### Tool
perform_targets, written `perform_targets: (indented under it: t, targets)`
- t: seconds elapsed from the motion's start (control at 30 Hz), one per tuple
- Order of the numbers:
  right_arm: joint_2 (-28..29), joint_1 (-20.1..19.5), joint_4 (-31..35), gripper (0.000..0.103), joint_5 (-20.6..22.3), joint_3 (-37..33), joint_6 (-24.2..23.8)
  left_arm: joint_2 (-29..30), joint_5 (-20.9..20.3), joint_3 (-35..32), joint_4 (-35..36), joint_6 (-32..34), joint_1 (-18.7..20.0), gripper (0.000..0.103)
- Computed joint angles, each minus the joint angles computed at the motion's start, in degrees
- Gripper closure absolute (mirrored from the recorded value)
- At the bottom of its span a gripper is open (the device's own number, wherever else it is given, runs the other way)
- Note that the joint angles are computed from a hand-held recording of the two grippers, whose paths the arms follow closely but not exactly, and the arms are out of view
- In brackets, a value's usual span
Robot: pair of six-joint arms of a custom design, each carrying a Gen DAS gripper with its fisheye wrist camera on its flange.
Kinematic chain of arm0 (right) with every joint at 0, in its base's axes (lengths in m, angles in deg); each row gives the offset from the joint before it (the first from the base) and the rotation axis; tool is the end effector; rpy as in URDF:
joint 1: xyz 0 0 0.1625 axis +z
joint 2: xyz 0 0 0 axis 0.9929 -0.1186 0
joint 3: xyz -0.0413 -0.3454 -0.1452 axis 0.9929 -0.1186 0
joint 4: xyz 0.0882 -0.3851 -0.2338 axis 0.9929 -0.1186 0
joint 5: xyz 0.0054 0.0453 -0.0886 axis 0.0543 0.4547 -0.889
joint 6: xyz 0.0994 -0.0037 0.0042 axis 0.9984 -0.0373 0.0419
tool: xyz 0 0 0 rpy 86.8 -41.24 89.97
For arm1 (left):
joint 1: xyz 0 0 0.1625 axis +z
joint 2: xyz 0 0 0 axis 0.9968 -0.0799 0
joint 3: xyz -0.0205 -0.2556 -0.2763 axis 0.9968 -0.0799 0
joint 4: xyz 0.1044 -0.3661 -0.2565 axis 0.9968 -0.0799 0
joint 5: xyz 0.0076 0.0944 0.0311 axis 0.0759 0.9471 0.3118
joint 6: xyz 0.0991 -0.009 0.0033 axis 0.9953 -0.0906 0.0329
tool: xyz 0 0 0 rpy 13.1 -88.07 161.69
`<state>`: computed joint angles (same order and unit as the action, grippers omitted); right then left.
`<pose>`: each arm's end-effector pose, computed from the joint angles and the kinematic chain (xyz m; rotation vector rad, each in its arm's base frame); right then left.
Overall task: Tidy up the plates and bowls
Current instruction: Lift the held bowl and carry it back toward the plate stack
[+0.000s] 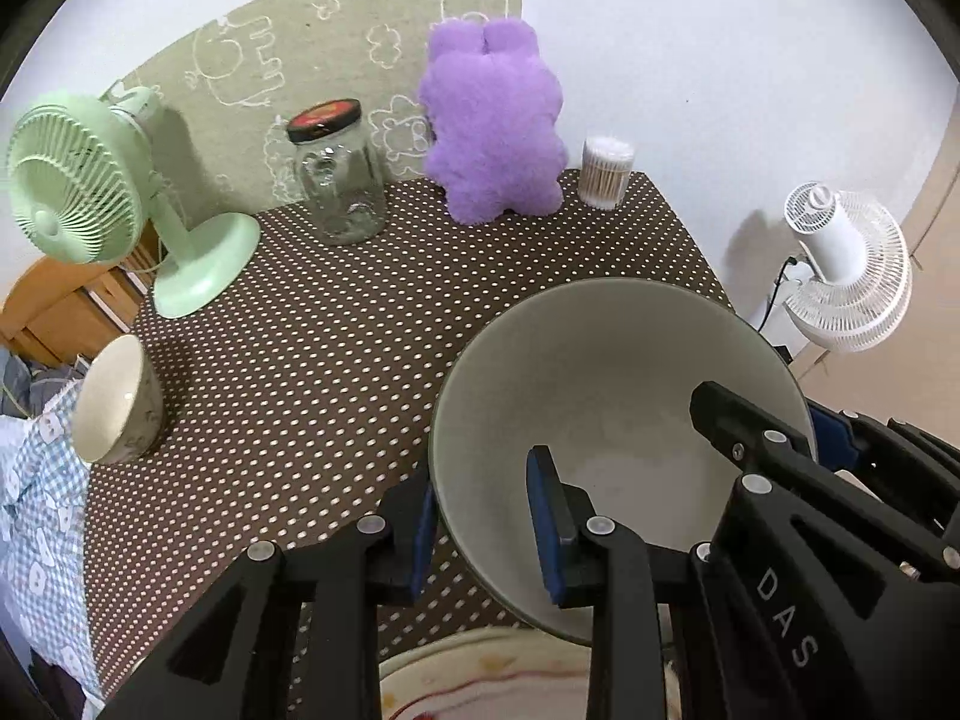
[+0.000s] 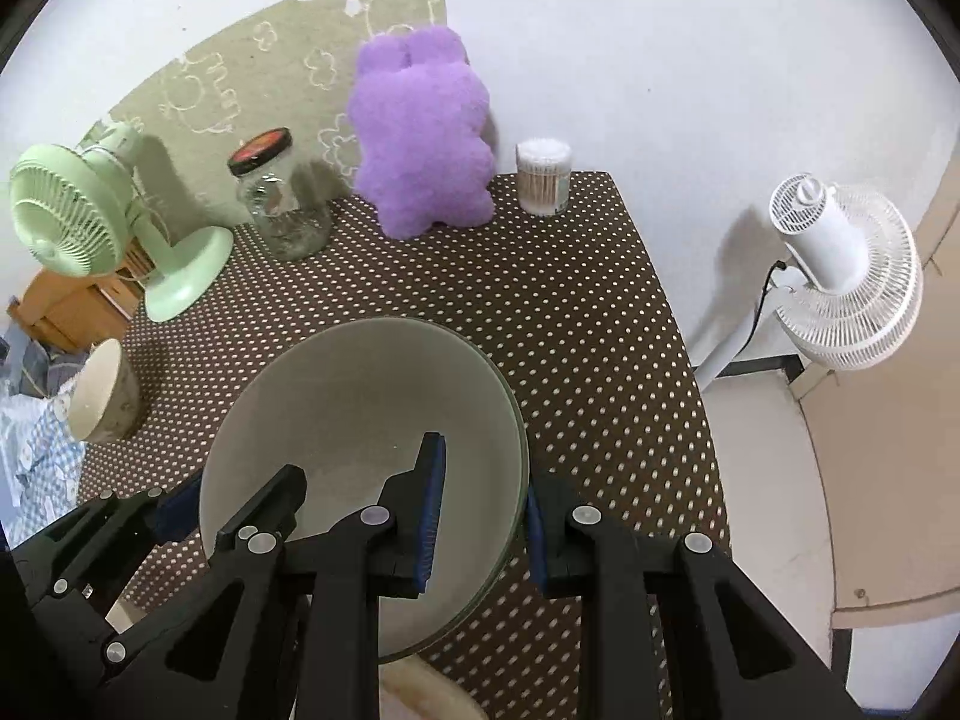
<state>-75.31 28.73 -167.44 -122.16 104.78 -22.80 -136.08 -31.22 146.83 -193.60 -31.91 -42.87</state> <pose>0.2760 -0.4911 0.0370 0.5063 -2.4336 0.5473 -0.1417 -0.4241 0.1419 0.1012 2.2112 -0.7058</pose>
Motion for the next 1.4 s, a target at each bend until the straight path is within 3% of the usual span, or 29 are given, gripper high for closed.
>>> perform_targets:
  t: [0.3,0.7,1.07,1.4]
  targets:
    - [-1.5,6.0,-0.3,0.076,-2.7,3.8,6.6,-12.3,-0.2,4.9,8.7,-1.4,-2.9,0.077]
    - [-1.5,14.1,0.9,0.076,-5.2,7.0,14.1,-32.0,-1.1,9.9,31.8,-12.8,-10.1,0.077]
    - [2.1,19.3,1.3,0.076,-4.4,7.6,19.6,-49.6,-3.6,12.6,56.0,-24.3,-15.2,0.077]
    - [6.0,21.4,3.9,0.076,-2.6,6.7,22.2,-59.9,-6.9,14.4,68.4,-30.2,-16.2,0.077]
